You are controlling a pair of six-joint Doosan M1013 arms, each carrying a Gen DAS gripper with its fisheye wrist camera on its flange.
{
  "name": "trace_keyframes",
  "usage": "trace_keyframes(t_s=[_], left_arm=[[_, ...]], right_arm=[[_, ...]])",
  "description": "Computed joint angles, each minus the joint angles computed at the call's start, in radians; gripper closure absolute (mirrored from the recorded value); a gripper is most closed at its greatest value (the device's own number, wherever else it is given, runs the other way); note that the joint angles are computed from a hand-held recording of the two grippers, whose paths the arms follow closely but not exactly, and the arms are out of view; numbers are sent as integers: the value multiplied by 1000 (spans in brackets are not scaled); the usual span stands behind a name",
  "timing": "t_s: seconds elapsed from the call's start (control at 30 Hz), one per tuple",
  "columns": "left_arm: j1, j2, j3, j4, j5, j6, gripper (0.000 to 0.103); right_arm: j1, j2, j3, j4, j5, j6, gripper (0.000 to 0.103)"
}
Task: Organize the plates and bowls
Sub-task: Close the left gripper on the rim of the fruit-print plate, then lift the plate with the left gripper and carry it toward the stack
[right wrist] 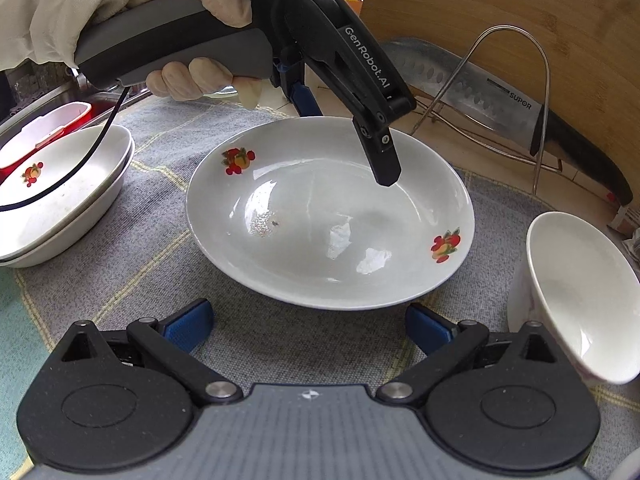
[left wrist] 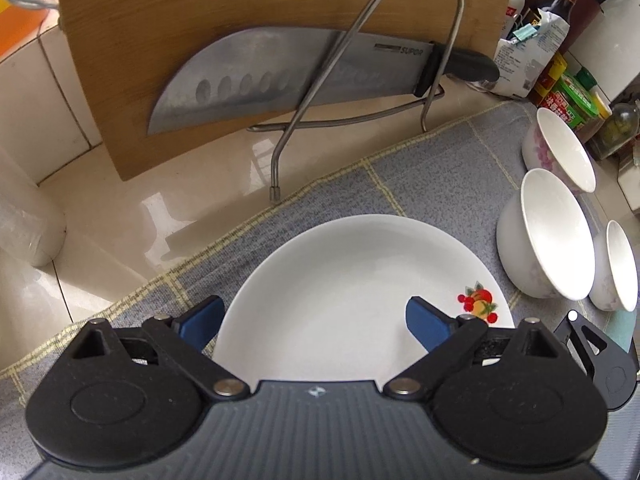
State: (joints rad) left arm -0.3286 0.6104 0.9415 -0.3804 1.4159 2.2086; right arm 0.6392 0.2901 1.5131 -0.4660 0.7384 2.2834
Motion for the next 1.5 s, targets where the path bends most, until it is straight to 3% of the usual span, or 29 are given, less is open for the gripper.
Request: trace_keyframes(t_s=[0.27,0.77,1.27,1.5], left_arm=[[-2,19,-33,3,46,28,12],[-9,76,-141,41,199,93,12],[-9,68,-133,43,203,109,17],[-7,89,-164,37,262,122,17]], right_arm=[[-5,13,-13,-22,0,23,0],[-5,24,-26,-49,11,62,0],[-1,30,-35,-56,38,82,0],[3,18,-22,-64,35,62,0]])
